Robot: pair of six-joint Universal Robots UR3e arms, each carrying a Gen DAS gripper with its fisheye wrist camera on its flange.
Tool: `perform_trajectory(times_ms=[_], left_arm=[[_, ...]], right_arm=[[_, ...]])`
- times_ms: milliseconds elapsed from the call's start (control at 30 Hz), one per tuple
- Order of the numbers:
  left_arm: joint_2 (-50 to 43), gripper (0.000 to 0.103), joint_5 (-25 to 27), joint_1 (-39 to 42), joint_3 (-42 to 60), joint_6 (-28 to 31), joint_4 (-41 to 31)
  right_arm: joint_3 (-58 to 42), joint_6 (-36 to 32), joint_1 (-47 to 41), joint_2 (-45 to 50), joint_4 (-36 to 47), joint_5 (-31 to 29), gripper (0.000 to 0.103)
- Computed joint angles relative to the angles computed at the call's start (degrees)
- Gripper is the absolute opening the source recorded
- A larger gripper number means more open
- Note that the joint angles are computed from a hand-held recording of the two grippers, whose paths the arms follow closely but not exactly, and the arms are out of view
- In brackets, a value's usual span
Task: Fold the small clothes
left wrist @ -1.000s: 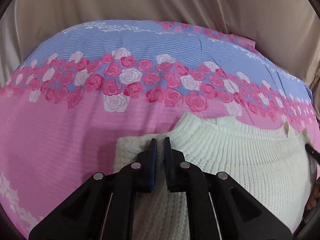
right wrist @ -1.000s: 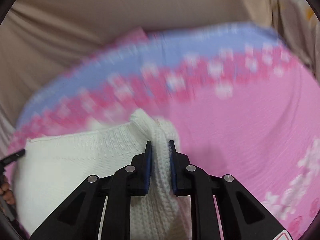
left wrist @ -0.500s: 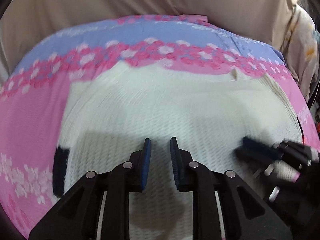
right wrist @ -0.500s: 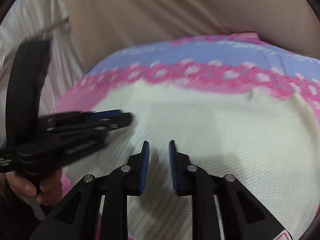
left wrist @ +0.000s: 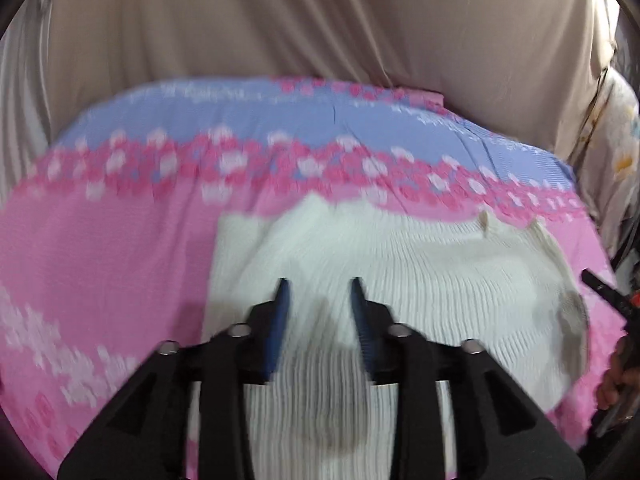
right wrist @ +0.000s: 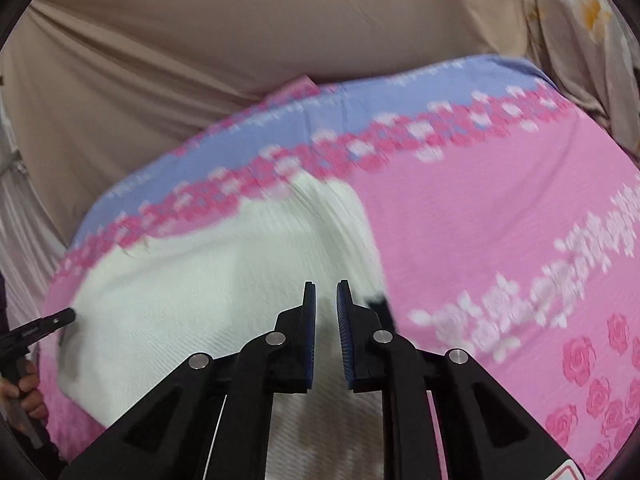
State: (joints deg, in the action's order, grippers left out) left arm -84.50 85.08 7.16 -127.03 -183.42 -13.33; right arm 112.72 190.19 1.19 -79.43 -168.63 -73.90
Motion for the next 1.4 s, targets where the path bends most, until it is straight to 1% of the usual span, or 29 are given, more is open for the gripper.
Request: perform_trajectory(times_ms=[67,133,167,200,233,267,300,333,367,400,467,500,533,600,667,733,800,833,867,933,967,1000,1033,1133,1167,1200,1267,1367,1400], left_arm=[[-9.3,0.039,7.2,-4.5,7.2,-0.5,0.4],[-15.6,0.039,9.6,-5.6,11.3,-0.9,-1.2],[-17.8,0.039,9.9,-5.4,12.2,-1.0,-1.8],[-18.4,0.039,9.7,-5.1,11.7,-1.2,-1.4],[-18.5,0.039,10.2,-5.3,10.6,-0.9,0.7],[-17.8,0.039,11.0,-5.9,9.7,-0.9,1.2],[-17.4,0.039,11.4,-6.2,9.4,-1.2,1.0],[-17.7,0.04,11.6,-6.2,9.6,-1.3,1.1],[-18.2,0.04,12.1,-6.6,10.0,-1.5,1.1],[-18.8,0.04,12.7,-6.9,10.4,-1.8,1.3],[-19.5,0.04,13.9,-7.8,11.1,-2.0,1.4],[-19.5,0.04,14.5,-8.3,11.3,-2.2,1.2],[-19.5,0.04,14.6,-8.4,11.2,-2.2,1.3],[-19.5,0.041,14.6,-8.4,10.9,-2.1,1.7],[-19.9,0.041,15.0,-8.6,11.3,-2.2,1.7],[-20.3,0.041,15.7,-9.0,11.5,-2.3,2.1],[-20.6,0.042,16.4,-9.4,11.6,-2.1,2.4],[-20.6,0.042,16.4,-9.4,11.6,-2.2,2.3],[-20.5,0.042,16.2,-9.3,11.6,-2.0,2.2],[-20.2,0.042,15.6,-8.8,11.4,-1.9,2.1],[-20.2,0.042,15.6,-8.8,11.3,-1.8,2.2],[-20.3,0.042,15.7,-8.8,11.3,-1.8,2.3],[-20.5,0.042,16.0,-9.0,11.4,-1.8,2.4],[-20.9,0.043,16.9,-9.5,11.6,-1.7,2.8],[-20.9,0.043,17.0,-9.6,11.5,-1.7,2.9],[-20.8,0.043,16.9,-9.6,11.5,-1.7,2.8],[-20.5,0.043,16.5,-9.3,11.3,-1.7,2.5],[-20.5,0.043,16.6,-9.3,11.2,-1.7,2.7],[-20.6,0.043,16.8,-9.4,11.3,-1.6,2.8]], right_arm=[[-5.6,0.2,2.5,2.7,1.0,-1.9,0.015],[-13.5,-0.9,4.9,8.8,4.4,-4.7,0.014],[-19.5,-1.7,5.9,14.1,8.2,-8.1,0.013],[-23.4,-1.7,6.7,17.4,12.0,-11.4,0.001],[-24.8,-1.8,5.7,19.5,12.9,-11.1,0.0],[-24.4,0.5,5.0,19.3,11.6,-9.6,0.0],[-23.8,1.4,4.8,17.9,12.5,-8.9,0.0],[-22.2,1.9,4.8,15.9,10.6,-8.3,0.004],[-20.9,1.1,5.4,14.8,8.0,-8.7,0.009],[-21.4,0.1,6.5,15.0,7.3,-10.6,0.011],[-27.0,-1.2,8.3,19.6,11.1,-15.6,0.013],[-29.9,-1.1,8.3,22.3,13.3,-16.6,0.012],[-30.3,-0.4,8.2,23.6,12.1,-17.6,0.012],[-29.9,1.2,7.4,21.4,13.2,-14.8,0.013],[-27.3,2.1,6.3,18.6,10.5,-9.8,0.013],[-30.4,1.2,7.7,20.2,11.9,-12.6,0.013],[-36.8,0.8,8.1,24.9,16.4,-14.5,0.013],[-40.0,1.3,7.9,27.5,18.7,-14.5,0.009],[-41.6,1.3,6.9,29.6,18.6,-12.5,0.0],[-43.9,2.5,6.6,30.0,21.0,-11.6,0.0],[-44.2,3.0,6.8,29.4,21.7,-11.5,0.003],[-43.1,3.5,6.9,28.2,20.5,-11.0,0.009],[-42.7,3.6,7.3,27.6,19.8,-11.5,0.01],[-46.5,2.7,8.3,30.3,21.9,-15.3,0.009],[-48.5,2.5,7.9,32.4,23.4,-14.7,0.004],[-48.5,2.6,7.4,32.8,23.1,-13.9,0.002],[-48.6,3.5,7.2,31.8,24.0,-13.9,0.003],[-42.6,5.1,7.7,26.5,20.9,-13.0,0.012],[-39.5,5.0,8.0,24.3,18.9,-12.8,0.012]])
